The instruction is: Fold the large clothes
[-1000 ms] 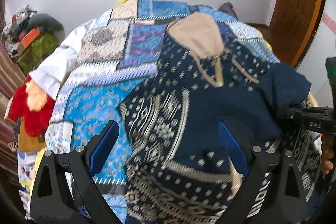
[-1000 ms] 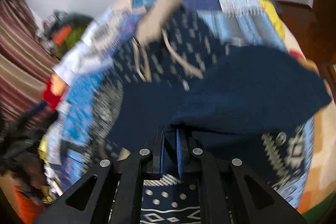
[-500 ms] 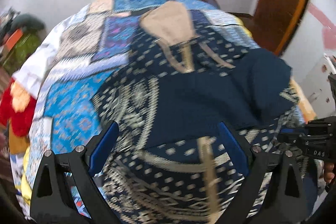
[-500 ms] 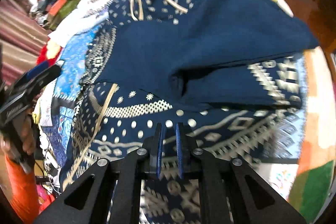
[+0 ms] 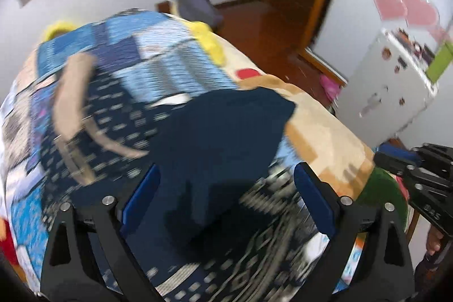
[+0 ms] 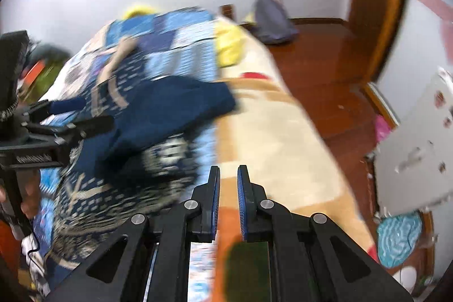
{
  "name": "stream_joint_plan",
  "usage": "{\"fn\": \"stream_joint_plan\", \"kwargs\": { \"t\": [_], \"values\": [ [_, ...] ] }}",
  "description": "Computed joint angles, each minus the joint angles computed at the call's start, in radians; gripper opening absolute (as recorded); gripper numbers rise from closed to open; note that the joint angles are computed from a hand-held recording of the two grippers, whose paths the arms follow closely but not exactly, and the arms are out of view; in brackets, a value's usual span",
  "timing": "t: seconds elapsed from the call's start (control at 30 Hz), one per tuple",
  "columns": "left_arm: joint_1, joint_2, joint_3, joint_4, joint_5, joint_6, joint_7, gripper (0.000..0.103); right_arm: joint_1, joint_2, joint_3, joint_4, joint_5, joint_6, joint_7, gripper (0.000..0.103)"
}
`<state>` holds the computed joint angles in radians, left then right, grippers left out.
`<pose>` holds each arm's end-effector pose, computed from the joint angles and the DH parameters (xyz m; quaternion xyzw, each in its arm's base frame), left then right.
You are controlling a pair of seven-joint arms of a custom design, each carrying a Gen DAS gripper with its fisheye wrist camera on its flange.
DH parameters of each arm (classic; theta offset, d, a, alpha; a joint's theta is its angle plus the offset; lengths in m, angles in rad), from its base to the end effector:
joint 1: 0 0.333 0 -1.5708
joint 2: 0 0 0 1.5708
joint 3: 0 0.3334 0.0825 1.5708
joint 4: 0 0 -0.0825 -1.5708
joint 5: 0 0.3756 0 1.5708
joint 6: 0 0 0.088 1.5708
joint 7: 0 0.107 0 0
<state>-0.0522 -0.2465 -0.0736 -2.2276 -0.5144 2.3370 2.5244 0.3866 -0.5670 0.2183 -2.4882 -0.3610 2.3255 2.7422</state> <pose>0.4915 -0.0727 0.5341 -0.3685 0.8907 -0.2516 0.0870 0.3244 0.2300 0.5394 -0.5391 0.7945 -0.1914 0.2036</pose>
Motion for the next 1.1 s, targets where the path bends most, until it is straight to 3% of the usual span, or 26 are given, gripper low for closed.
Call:
{"fn": "stream_joint_plan", "kwargs": {
  "t": [0.2, 0.27, 0.33, 0.37, 0.47, 0.53, 0.7, 0.87, 1.1],
  "values": [
    [-0.050, 0.103, -0.100, -0.006, 0.163, 0.117, -0.142, 0.062, -0.015, -0.097, -0.046, -0.109, 0.031, 0.018, -0.004, 0.008],
    [-0.061, 0.119, -0.119, -0.035, 0.244, 0.220, -0.191, 0.043, -0.016, -0.105, -0.060, -0.138, 0.058, 0.042, -0.004, 0.008],
    [-0.070, 0.122, -0.116, -0.054, 0.275, 0.290, -0.207, 0.016, -0.019, -0.110, -0.062, -0.163, 0.074, 0.065, -0.003, 0.008],
    [-0.076, 0.120, -0.106, -0.052, 0.259, 0.293, -0.199, 0.012, -0.021, -0.107, -0.064, -0.168, 0.079, 0.073, -0.005, 0.008],
    [-0.084, 0.106, -0.059, -0.016, 0.128, 0.237, -0.119, 0.009, -0.021, -0.079, -0.063, -0.164, 0.090, 0.098, -0.019, 0.008],
    [-0.078, 0.086, -0.040, -0.001, 0.068, 0.241, -0.081, 0.009, -0.022, -0.050, -0.057, -0.147, 0.089, 0.109, -0.029, 0.008],
    [-0.037, 0.040, 0.035, 0.081, -0.094, 0.167, 0.027, 0.009, -0.028, 0.021, -0.040, -0.086, 0.070, 0.139, -0.047, 0.008],
    [0.044, 0.045, 0.106, 0.181, -0.197, 0.122, 0.095, 0.009, -0.036, 0.129, -0.013, 0.032, 0.015, 0.151, -0.058, 0.008],
    [0.179, 0.140, 0.152, 0.264, -0.266, 0.092, 0.160, 0.008, -0.019, 0.335, 0.011, 0.271, -0.097, 0.111, -0.081, 0.008]
  ]
}}
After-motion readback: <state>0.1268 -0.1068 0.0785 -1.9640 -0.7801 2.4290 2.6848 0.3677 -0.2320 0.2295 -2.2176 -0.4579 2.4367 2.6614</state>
